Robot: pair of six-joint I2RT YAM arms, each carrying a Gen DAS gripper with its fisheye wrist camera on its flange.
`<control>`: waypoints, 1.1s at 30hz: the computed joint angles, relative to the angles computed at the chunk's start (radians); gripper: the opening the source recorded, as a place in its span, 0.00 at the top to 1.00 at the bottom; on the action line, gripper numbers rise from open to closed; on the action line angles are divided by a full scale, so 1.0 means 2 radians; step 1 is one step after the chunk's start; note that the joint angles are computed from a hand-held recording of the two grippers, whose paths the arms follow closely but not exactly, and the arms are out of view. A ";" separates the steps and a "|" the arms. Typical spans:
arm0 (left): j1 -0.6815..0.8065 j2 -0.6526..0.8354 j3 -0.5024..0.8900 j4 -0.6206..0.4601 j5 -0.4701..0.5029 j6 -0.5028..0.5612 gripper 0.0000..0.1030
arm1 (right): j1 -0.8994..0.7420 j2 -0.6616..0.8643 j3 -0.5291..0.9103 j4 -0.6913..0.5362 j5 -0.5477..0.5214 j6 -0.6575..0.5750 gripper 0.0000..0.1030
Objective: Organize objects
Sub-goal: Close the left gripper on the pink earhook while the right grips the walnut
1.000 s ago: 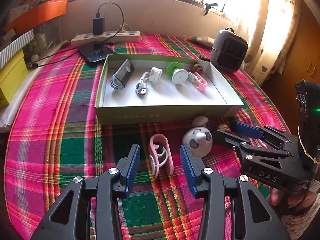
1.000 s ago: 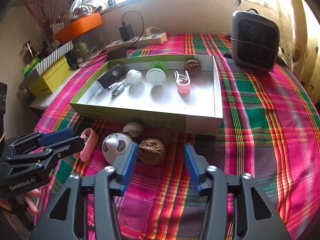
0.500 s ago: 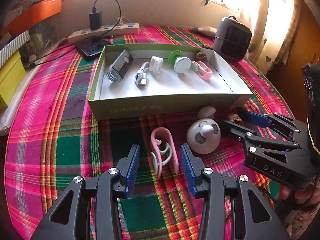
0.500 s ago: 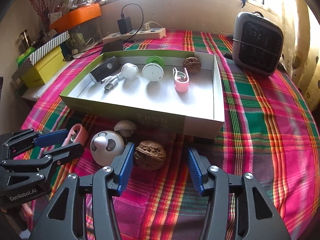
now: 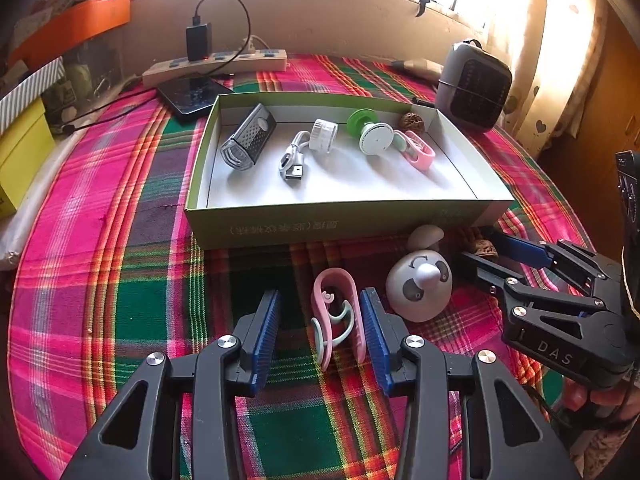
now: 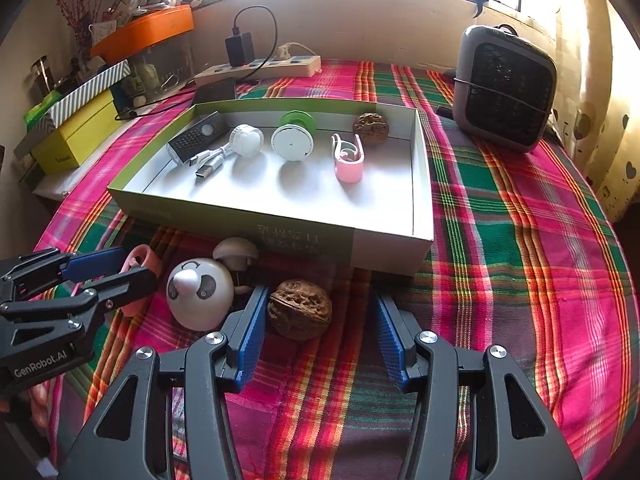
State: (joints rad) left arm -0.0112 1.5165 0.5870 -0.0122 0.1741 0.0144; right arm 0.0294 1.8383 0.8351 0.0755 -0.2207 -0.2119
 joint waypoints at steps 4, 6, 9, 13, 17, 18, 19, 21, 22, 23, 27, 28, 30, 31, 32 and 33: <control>0.002 0.002 0.000 0.004 -0.002 0.002 0.67 | 0.000 -0.002 -0.004 0.004 0.002 0.001 0.51; 0.004 0.002 0.000 0.006 -0.001 0.002 0.71 | -0.001 -0.002 -0.005 0.005 0.004 0.003 0.53; 0.005 0.002 -0.002 0.008 -0.001 0.001 0.73 | -0.003 -0.002 -0.005 0.006 0.004 0.006 0.57; 0.005 0.002 -0.002 0.010 -0.001 0.001 0.75 | -0.003 -0.004 -0.006 0.008 0.007 0.008 0.59; 0.008 0.001 -0.005 0.015 -0.003 0.004 0.79 | -0.003 -0.004 -0.008 0.009 0.010 0.011 0.63; 0.010 0.001 -0.005 0.015 0.000 0.005 0.79 | -0.003 -0.004 -0.008 0.010 0.010 0.011 0.63; 0.012 0.001 -0.006 0.015 0.002 0.006 0.79 | -0.004 -0.005 -0.008 0.010 0.011 0.011 0.64; 0.012 0.001 -0.006 0.015 0.002 0.007 0.79 | -0.002 -0.005 -0.008 0.011 0.014 0.012 0.66; 0.013 0.001 -0.006 0.015 0.003 0.007 0.79 | -0.002 -0.005 -0.008 0.011 0.014 0.012 0.68; 0.013 0.001 -0.005 0.015 0.003 0.007 0.79 | -0.002 -0.005 -0.009 0.011 0.015 0.012 0.69; 0.014 0.002 -0.005 0.014 0.006 0.007 0.79 | -0.003 -0.005 -0.008 0.011 0.015 0.011 0.69; 0.014 0.002 -0.005 0.014 0.006 0.007 0.79 | -0.003 -0.005 -0.009 0.012 0.015 0.011 0.69; 0.013 0.001 -0.004 0.011 0.006 0.005 0.79 | -0.003 -0.005 -0.009 0.012 0.014 0.011 0.69; 0.014 0.001 -0.004 0.012 0.008 0.005 0.79 | -0.003 -0.004 -0.009 0.012 0.014 0.011 0.69; 0.014 0.001 -0.004 0.012 0.008 0.006 0.79 | -0.003 -0.004 -0.009 0.012 0.014 0.011 0.69; 0.014 0.002 -0.004 0.012 0.009 0.006 0.79 | -0.004 -0.004 -0.009 0.012 0.014 0.012 0.69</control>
